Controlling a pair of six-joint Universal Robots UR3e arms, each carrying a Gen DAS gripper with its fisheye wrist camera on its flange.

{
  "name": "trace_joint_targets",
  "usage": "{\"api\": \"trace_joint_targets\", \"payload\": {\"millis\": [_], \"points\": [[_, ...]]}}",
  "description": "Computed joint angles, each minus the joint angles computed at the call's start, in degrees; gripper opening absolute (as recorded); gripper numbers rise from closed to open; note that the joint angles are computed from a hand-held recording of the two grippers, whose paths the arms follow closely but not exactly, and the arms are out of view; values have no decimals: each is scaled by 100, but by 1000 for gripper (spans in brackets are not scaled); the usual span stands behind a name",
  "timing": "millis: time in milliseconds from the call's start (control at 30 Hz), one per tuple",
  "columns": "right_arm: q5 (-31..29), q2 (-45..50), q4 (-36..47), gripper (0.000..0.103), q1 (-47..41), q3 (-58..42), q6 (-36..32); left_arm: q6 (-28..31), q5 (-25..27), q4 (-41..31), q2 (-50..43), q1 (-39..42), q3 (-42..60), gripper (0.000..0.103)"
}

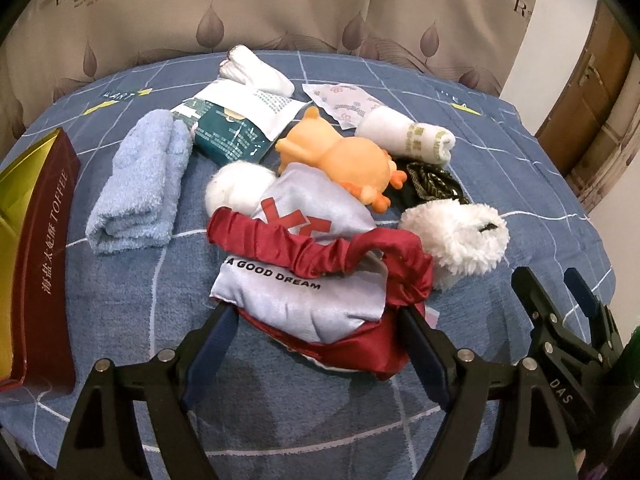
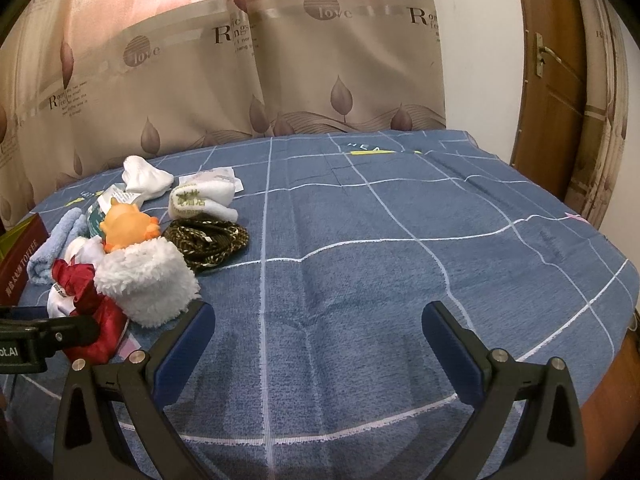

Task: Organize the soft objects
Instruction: 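Reach the left gripper to the red-and-white cloth and grasp it, then carry the red-and-white cloth with the left gripper into the gold tray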

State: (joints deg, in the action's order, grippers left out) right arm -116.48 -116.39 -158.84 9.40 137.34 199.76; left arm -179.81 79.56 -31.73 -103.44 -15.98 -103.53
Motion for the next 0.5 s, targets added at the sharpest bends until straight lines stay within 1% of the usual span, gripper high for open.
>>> {"api": "trace_joint_targets", "payload": {"millis": [33, 67, 100, 133, 200, 300, 500], "points": [[-6, 13, -14, 103, 10, 5, 4, 26, 1, 64, 24, -2, -46, 60], [-9, 30, -39, 103, 16, 13, 4, 43, -21, 96, 50, 2, -81, 43], [-11, 36, -45, 103, 20, 15, 6, 84, -101, 124, 82, 26, -124, 30], [-9, 35, -39, 103, 17, 11, 6, 119, -162, 107, 108, 34, -133, 27], [-8, 38, -44, 103, 20, 13, 12, 135, -41, 86, 129, -60, -97, 21], [-21, 53, -41, 103, 30, 0, 18, 240, 245, 238, 144, -249, -128, 17], [15, 18, -20, 103, 9, 11, 4, 234, 445, 365, 261, -352, -220, 15]]}}
